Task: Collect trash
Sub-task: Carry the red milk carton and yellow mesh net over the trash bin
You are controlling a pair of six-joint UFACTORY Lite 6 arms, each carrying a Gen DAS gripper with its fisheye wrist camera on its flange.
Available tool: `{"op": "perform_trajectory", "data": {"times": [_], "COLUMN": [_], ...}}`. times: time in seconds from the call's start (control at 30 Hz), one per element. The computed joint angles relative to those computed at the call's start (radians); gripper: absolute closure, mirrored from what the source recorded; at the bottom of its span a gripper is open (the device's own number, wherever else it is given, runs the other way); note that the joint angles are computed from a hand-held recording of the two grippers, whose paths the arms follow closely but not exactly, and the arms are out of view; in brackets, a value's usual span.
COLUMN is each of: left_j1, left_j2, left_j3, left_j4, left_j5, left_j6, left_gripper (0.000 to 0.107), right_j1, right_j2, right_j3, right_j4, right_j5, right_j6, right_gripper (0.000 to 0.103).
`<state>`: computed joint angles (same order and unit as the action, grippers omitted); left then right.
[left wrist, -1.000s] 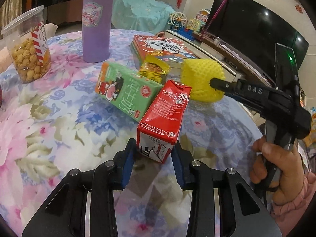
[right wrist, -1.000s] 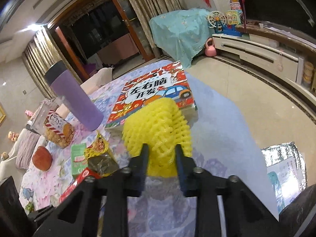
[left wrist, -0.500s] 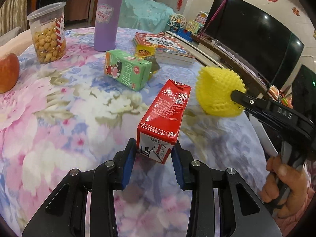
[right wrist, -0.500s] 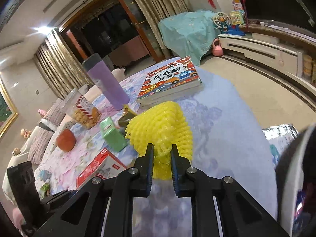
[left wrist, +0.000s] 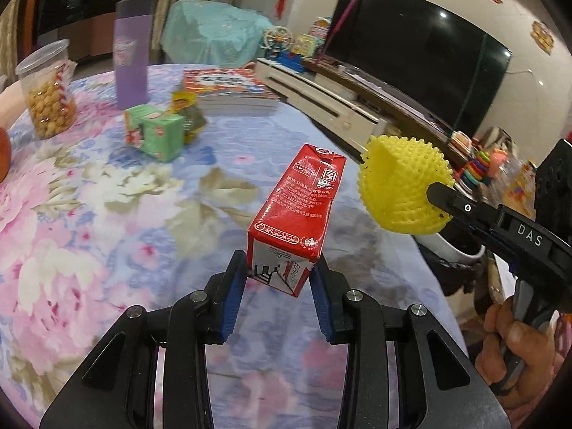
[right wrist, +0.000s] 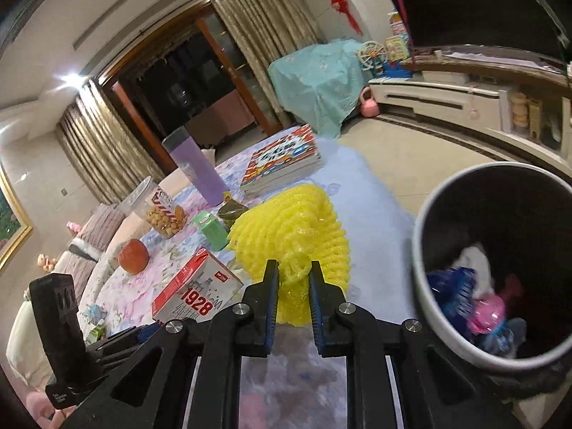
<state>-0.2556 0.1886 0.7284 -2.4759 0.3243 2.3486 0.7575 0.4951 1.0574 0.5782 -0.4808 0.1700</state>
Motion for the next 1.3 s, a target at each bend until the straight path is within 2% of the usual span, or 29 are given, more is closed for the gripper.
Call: {"op": "perform_trajectory", "data": {"times": [0.23, 0.7, 1.0, 1.3], "left_j1": [-0.109, -0.284, -0.368, -0.420], "left_j2": [-0.024, 0.020, 0.094, 0.187], "left_j3": [-0.002, 0.100, 0.214, 0.335], "left_j4": [-0.116, -0.305, -0.403, -0.479], "left_j5": [-0.027, -0.093, -0.139, -0.185], "left_j6": [0.082, 0.226, 0.303, 0.376], "left_gripper": [0.073, 0.073, 0.073, 0.073], "right_j1": [0.027, 0.000, -0.056, -0.130], "right_j2": [-0.161, -0.427, -0.544, -0.578], "right_j3": [-0.215, -0.523, -0.645, -0.699], "right_j4": [0.073, 0.158, 0.155, 0.079], "right_j5": [-0.090, -0.173, -0.179, -0.175], "right_j6": [0.000, -0.015, -0.002, 0.055], "right_gripper": [0.087, 0.087, 0.087, 0.087]}}
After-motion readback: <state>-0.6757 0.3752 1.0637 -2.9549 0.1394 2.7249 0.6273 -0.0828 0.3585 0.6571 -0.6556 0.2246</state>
